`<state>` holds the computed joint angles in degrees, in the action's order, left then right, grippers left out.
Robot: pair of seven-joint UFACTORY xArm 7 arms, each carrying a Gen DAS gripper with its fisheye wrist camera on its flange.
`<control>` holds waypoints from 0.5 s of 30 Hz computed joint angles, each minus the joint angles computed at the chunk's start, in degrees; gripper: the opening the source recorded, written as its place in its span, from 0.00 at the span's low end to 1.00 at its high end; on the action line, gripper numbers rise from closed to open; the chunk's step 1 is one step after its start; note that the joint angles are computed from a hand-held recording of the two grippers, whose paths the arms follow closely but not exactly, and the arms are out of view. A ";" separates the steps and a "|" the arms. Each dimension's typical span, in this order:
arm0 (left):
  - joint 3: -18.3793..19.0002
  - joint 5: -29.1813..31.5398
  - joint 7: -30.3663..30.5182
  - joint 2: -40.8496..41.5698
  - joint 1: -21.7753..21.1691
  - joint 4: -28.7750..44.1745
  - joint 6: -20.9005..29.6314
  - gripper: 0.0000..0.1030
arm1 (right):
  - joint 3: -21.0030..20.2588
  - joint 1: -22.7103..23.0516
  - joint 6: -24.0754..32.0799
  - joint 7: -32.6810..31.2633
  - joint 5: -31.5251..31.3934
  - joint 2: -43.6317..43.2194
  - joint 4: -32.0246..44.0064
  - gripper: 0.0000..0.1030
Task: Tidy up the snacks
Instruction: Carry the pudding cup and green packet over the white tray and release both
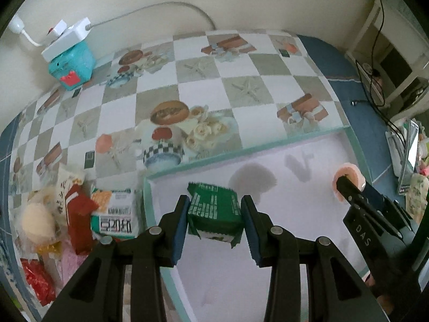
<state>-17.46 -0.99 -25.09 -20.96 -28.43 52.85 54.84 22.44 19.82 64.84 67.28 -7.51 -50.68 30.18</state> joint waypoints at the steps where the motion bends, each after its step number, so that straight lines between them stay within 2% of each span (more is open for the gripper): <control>1: -0.06 0.14 -0.18 0.20 0.09 0.04 -0.40 0.40 | -0.12 -0.01 -0.06 -0.10 -0.01 0.08 -0.03 0.39; 5: 0.58 -0.68 0.28 0.13 0.06 0.06 -0.28 0.41 | -0.36 0.25 -0.13 -0.20 0.45 0.33 0.06 0.41; 7: 0.84 -0.85 0.07 -1.11 0.34 -0.76 -0.62 0.47 | -0.24 0.34 0.00 -0.31 0.39 0.30 0.35 0.49; 8: 0.90 -0.88 -0.10 -1.70 0.50 -1.19 -0.85 0.55 | -0.07 0.42 -0.13 -0.40 0.20 0.10 0.49 0.59; 9: 1.11 -1.09 -0.21 -2.54 0.67 -1.80 -1.23 0.58 | 0.43 0.41 -0.13 -0.30 -0.24 -0.25 0.73 0.67; 13: 2.42 -2.68 -0.27 -5.52 1.57 -3.89 -1.28 0.64 | 1.10 0.78 -0.21 -0.48 -0.52 -0.30 1.35 0.73; 15: 3.38 -3.95 -0.69 -7.31 2.31 -5.19 -1.33 0.78 | 1.30 1.23 -1.04 -0.52 -0.29 -0.45 1.19 0.84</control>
